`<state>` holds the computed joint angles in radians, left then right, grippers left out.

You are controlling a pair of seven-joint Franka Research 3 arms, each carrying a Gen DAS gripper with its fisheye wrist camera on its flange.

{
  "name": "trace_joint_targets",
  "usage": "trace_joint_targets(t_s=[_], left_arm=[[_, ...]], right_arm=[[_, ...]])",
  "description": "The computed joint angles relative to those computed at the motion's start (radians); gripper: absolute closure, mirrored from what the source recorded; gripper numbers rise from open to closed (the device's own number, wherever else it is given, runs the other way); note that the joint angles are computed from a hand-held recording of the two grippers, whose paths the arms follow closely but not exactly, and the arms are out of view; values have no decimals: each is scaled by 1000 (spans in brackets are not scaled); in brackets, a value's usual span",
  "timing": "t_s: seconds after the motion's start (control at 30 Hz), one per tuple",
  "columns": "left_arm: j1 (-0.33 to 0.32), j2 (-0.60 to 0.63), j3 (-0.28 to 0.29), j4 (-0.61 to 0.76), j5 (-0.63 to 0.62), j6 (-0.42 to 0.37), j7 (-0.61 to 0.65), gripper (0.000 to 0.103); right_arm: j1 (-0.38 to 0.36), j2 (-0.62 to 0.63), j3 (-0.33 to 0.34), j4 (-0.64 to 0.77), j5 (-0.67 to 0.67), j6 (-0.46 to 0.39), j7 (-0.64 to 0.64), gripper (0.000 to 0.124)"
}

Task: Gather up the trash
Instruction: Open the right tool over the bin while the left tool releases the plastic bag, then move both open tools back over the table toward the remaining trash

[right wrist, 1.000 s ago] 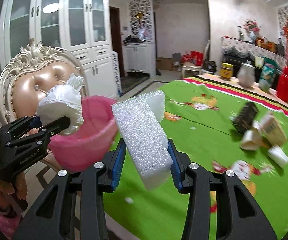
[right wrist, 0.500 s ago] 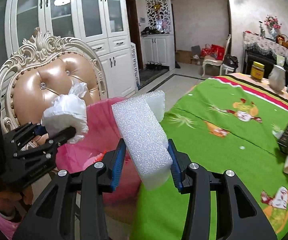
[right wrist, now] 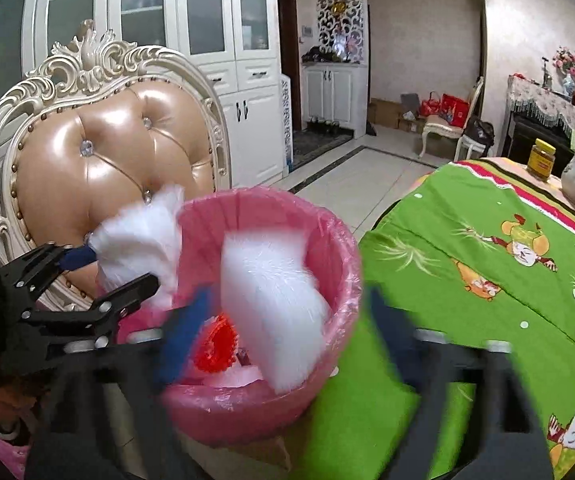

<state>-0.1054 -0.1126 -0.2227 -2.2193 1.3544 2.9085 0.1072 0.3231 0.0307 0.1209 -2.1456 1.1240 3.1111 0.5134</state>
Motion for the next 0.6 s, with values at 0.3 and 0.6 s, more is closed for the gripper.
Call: trace_joint_targets(t_s=[0.3,0.6], left_arm=[[-8,-88,-33,-44,98,-102,-145,5],[-89,-12,-82,53,87,-62,-64,5]], right_arm=[[39,-98,-35,-85,187,65,-224,39],[-21,-253,-95,-280,46,131,-97,39]])
